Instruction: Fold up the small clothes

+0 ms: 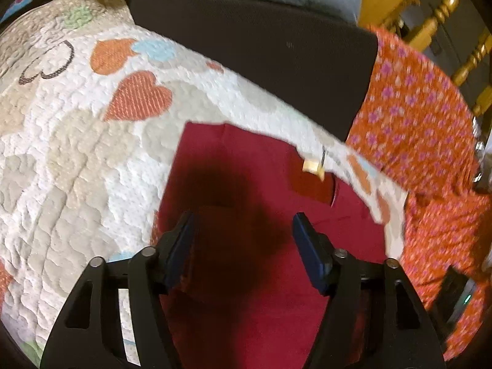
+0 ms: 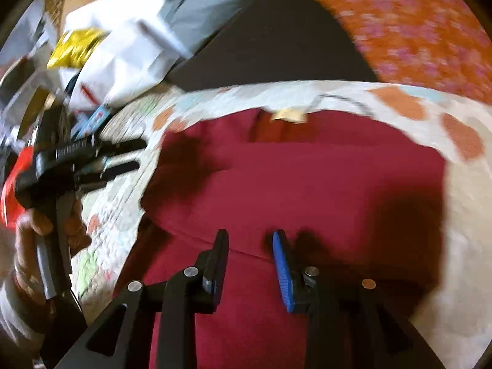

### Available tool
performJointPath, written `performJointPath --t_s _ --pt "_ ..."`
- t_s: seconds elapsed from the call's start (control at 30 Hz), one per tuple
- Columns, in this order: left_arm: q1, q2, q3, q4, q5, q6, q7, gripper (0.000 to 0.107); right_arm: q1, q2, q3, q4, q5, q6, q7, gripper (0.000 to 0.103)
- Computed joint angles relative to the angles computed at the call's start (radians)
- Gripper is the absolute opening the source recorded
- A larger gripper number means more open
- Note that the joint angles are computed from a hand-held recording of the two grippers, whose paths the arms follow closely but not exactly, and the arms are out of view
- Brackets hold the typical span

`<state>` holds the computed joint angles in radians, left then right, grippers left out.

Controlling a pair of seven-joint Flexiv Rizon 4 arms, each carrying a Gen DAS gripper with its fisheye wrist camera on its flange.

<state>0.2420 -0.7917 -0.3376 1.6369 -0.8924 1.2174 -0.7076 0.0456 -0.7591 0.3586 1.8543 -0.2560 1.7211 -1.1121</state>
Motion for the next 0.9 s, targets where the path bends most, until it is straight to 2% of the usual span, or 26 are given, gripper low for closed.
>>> performJointPath --t_s 0.1,0.2,0.27,0.3,0.33,0.37,0.43,0.53,0.6,0.63,0.7,0.73,0.8,0.87,0.9 --pt "-0.069 -0.019 0.099 -0.026 0.110 -0.011 -0.091 0.066 0.081 0.053 -0.146 0.055 0.077 0.056 0.063 0.028" --pt "-0.081 -0.036 0.116 -0.035 0.177 -0.010 -0.135 0.065 0.154 0.073 -0.273 0.058 0.112 0.017 0.117 0.028" --pt "-0.076 -0.037 0.102 -0.026 0.207 0.018 -0.128 0.044 0.166 0.071 -0.301 0.054 0.120 0.010 0.136 0.028" --pt "-0.078 -0.036 0.102 -0.024 0.229 0.023 -0.122 0.027 0.189 0.068 -0.336 0.051 0.127 0.003 0.159 0.029" --pt "-0.070 -0.037 0.090 -0.021 0.242 0.029 -0.108 0.016 0.209 0.064 -0.365 0.044 0.139 -0.017 0.177 0.030" --pt "-0.056 -0.034 0.065 -0.011 0.245 0.042 -0.085 0.013 0.201 0.063 -0.362 0.046 0.139 -0.019 0.185 0.031" --pt "-0.025 -0.022 0.007 0.016 0.234 0.079 -0.038 0.010 0.126 0.037 -0.285 0.025 0.135 -0.015 0.184 0.032" --pt "0.070 -0.004 -0.139 0.052 0.164 0.103 0.078 0.009 0.050 -0.008 -0.200 -0.019 0.115 -0.017 0.173 0.029" --pt "0.145 0.009 -0.253 0.084 0.083 0.147 0.174 0.008 0.052 -0.002 -0.207 -0.022 0.107 -0.010 0.168 0.020" --pt "0.163 0.010 -0.282 0.089 0.056 0.164 0.204 0.008 0.072 0.010 -0.231 -0.014 0.107 0.012 0.165 0.018" --pt "0.180 0.010 -0.308 0.085 0.016 0.202 0.235 0.008 0.177 0.043 -0.350 0.020 0.130 0.077 0.166 0.000" --pt "0.164 0.004 -0.284 0.068 0.017 0.206 0.223 0.008 0.233 0.058 -0.415 0.034 0.145 0.106 0.162 0.000" --pt "0.107 -0.006 -0.188 0.032 0.047 0.184 0.159 0.008 0.275 0.067 -0.461 0.042 0.161 0.127 0.148 0.000" --pt "0.023 -0.023 -0.045 -0.014 0.109 0.108 0.039 0.008 0.255 0.067 -0.437 0.034 0.163 0.098 0.154 0.000" --pt "-0.015 -0.033 0.014 -0.033 0.146 0.079 -0.011 0.008 0.206 0.063 -0.379 0.027 0.145 0.075 0.157 0.000"
